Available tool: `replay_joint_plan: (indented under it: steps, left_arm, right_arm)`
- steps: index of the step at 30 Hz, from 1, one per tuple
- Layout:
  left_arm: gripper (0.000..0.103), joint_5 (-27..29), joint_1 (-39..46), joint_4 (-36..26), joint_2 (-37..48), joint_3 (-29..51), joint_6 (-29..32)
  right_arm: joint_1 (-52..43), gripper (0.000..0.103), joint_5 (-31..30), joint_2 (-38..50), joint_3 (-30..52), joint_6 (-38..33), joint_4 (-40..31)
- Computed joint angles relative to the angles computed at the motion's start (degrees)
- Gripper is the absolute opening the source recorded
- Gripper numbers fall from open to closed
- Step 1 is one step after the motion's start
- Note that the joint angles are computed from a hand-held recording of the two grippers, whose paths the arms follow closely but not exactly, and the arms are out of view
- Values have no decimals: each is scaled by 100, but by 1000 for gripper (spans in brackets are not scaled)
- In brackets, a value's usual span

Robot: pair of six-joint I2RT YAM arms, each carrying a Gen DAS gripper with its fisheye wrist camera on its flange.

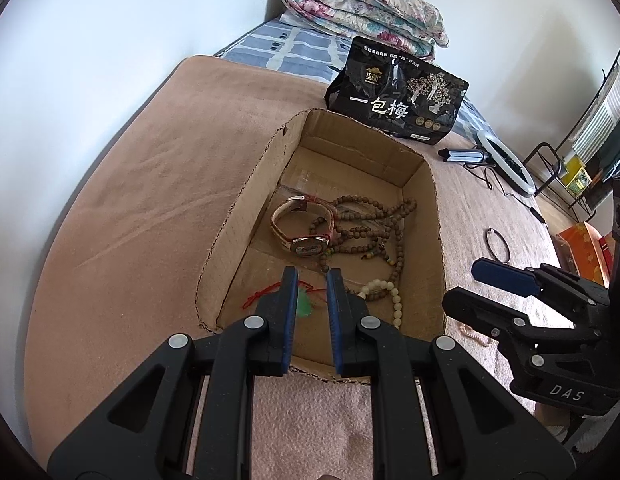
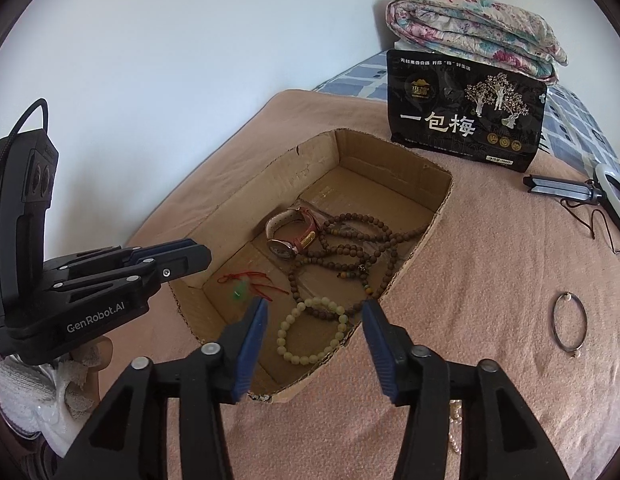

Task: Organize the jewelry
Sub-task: 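Open both tools to drop the pendant and bracelet into the box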

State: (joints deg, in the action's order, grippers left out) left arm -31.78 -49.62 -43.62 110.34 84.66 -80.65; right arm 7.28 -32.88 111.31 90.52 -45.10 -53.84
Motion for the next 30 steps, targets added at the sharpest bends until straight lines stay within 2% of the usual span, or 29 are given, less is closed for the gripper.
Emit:
replay_joint_plan:
  steps: [3, 5, 8, 16, 21, 23, 24, 25, 26, 27, 30]
  left_arm:
    - [13, -11, 0, -40, -17, -9, -50]
    - [13, -26, -2, -63, -20, -3, -61]
    - [13, -82, -31, -164, -14, 50, -94]
    - [13, -271, -168, -374, 132, 408, 27]
    - [13, -325, -241, -579, 402, 938, 261]
    - [15, -313, -271, -678, 544, 1217, 400]
    - [27, -310, -287, -773, 646, 1407, 465]
    - [46, -344, -317, -888, 754, 1619, 524]
    - [53, -412, -358, -978, 843, 1802, 591]
    - [56, -467, -391, -1053, 930, 1983, 676]
    - [56, -506, -454, -1352, 1252, 2648, 918]
  right_arm:
    - [-52, 62, -39, -12, 26, 34, -16]
    - [-81, 71, -57, -37, 15, 65, 20]
    - [-147, 77, -106, -72, -20, 129, 107]
    - [-446, 85, -212, -104, -83, 308, 325]
    - [-750, 87, -344, 0, 61, 371, 389]
    - [-875, 92, -383, 109, 251, 350, 318]
    - [-938, 93, -384, 155, 332, 341, 313]
    - [-1000, 93, -382, 199, 416, 319, 312]
    - [-1063, 94, -383, 253, 518, 270, 288]
    - [-1125, 94, -366, 310, 632, 208, 250]
    - [-1340, 103, -348, 509, 999, 57, 144]
